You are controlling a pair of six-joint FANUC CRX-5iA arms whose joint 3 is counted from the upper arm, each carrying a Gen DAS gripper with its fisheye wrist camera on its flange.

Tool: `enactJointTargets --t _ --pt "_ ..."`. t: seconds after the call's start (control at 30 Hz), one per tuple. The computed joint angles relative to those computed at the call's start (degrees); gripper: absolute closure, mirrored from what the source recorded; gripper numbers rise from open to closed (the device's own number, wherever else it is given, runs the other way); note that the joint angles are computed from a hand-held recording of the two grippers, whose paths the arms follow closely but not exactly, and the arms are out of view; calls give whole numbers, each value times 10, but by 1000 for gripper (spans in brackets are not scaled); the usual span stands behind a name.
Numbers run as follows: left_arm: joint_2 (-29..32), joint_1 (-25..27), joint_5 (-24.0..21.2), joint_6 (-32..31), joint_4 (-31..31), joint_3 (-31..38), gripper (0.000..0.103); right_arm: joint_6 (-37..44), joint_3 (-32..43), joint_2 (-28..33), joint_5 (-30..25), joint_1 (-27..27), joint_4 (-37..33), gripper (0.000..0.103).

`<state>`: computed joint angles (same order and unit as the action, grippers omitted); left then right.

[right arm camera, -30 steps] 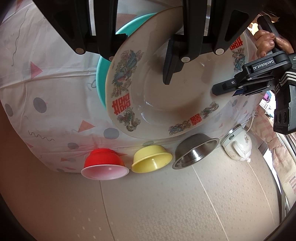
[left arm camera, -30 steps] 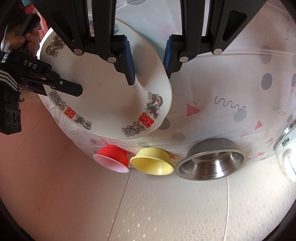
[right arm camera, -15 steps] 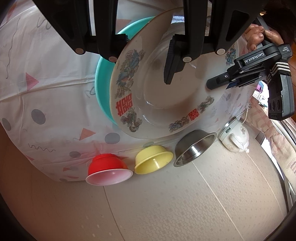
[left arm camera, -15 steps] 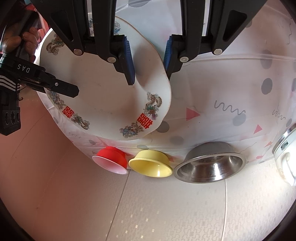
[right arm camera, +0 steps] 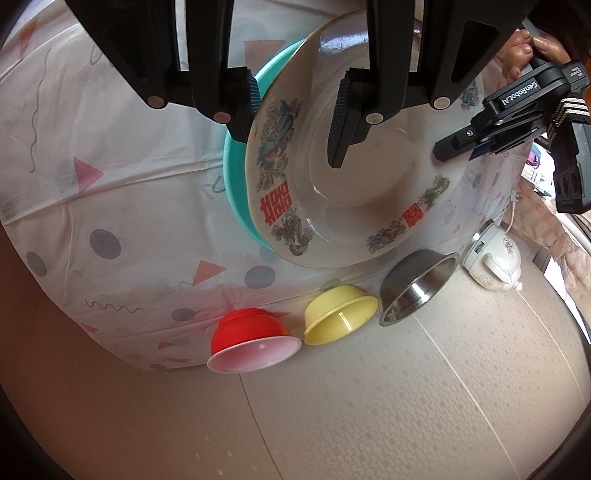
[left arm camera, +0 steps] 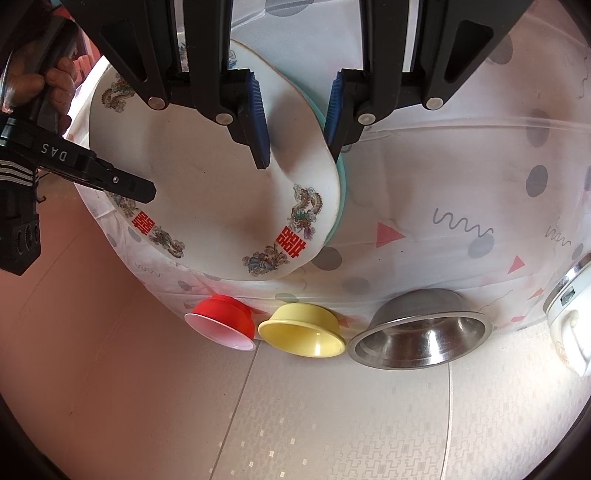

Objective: Organize plates and bowls
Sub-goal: 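Lower the large bowl onto the floral and teal plates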

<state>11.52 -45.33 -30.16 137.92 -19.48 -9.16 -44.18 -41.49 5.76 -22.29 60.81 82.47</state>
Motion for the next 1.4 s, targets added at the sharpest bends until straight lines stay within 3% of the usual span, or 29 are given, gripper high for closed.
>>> enactJointTargets --t 0.2,0.53,0.7,0.83,1.07,1.23,1.4 --pt "5 -15 -24 36 -42 17 74 60 14 13 -73 39 -49 69" --pt "23 -44 -73 93 -106 52 72 86 22 21 -81 36 -64 74" --pt "34 -54 -91 114 -122 66 69 129 41 33 -130 59 -99 74" --pt "36 -60 -103 124 -133 73 69 113 30 25 -100 44 -86 74" --pt "30 -60 -108 122 -129 70 68 58 10 12 -69 34 -51 63" --pt "8 -49 -88 130 -108 45 66 50 9 -2 -120 55 -70 62" --pt "-21 -54 -99 177 -132 26 65 66 22 -13 -153 73 -95 62"
